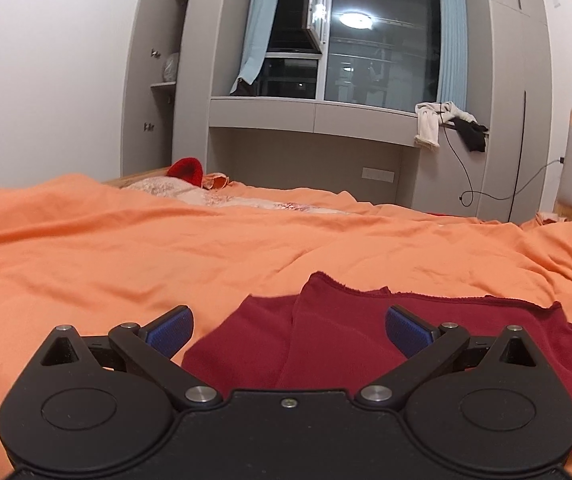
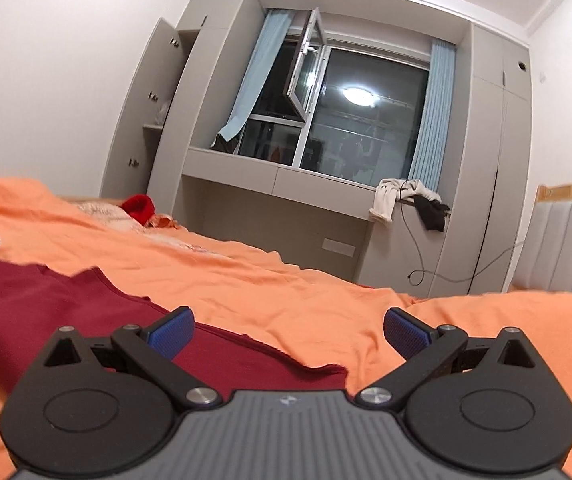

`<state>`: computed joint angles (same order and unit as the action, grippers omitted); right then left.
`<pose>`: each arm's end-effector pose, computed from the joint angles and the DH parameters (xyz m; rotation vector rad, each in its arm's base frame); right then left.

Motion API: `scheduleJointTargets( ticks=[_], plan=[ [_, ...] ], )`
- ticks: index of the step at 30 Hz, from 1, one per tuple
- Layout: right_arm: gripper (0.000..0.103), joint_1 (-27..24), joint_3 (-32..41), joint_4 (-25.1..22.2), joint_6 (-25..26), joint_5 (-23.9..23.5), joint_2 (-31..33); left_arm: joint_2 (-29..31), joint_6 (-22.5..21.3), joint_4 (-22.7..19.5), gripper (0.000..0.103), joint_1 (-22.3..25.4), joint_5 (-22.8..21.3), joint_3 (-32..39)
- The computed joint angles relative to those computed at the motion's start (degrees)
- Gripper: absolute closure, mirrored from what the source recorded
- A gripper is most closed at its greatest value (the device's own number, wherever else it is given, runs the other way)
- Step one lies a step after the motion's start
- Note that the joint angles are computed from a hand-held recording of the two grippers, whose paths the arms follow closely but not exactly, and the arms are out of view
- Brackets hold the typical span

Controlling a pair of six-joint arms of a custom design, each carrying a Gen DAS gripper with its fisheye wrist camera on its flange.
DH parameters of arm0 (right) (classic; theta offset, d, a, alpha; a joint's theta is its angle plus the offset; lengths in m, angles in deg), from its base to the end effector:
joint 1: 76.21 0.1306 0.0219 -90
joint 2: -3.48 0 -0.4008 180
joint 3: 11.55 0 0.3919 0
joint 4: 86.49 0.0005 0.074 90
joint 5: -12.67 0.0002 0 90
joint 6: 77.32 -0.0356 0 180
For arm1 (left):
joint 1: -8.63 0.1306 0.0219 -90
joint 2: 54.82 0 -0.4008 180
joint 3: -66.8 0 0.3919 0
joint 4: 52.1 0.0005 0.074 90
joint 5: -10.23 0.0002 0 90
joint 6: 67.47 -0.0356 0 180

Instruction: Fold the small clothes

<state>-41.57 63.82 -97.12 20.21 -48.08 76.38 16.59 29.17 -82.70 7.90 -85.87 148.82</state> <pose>0.3389 0.2124 0.5155 -0.2459 1.6777 -0.0835 0.3821 -0.0016 0.5451 -0.1702 1.9101 0.0156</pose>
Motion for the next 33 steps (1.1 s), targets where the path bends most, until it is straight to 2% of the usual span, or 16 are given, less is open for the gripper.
scheduleJointTargets(
  ticks=[3, 6, 12, 17, 25, 33],
  plan=[
    [0.0, 0.36, -0.11, -1.32, -4.24, -0.74, -0.61, -1.62, 1.47, -0.75, 0.001, 0.41, 0.56, -1.21],
    [0.0, 1.27, -0.41, -2.63, -6.43, -1.21, -0.98, -2.7, 3.31, -3.17, 0.001, 0.87, 2.0, -1.58],
    [0.0, 3.18, -0.53, -4.79, -6.34, -3.76, -0.84, -5.47, 4.29, -6.54, 0.001, 2.83, 6.58, -3.92],
    [0.0, 5.61, 0.22, -5.15, -5.63, -3.34, 0.76, -6.39, 4.24, -8.6, 0.001, 3.99, 10.2, -5.69],
    [0.0, 7.49, 1.04, -5.23, -5.86, -3.44, 2.59, -7.59, 5.19, -8.75, 0.001, 5.77, 16.47, -7.58],
    [0.0, 8.05, 2.59, -6.25, -8.47, -2.15, 5.22, -6.16, 6.65, -9.26, 0.001, 5.95, 17.17, -6.73]
  ],
)
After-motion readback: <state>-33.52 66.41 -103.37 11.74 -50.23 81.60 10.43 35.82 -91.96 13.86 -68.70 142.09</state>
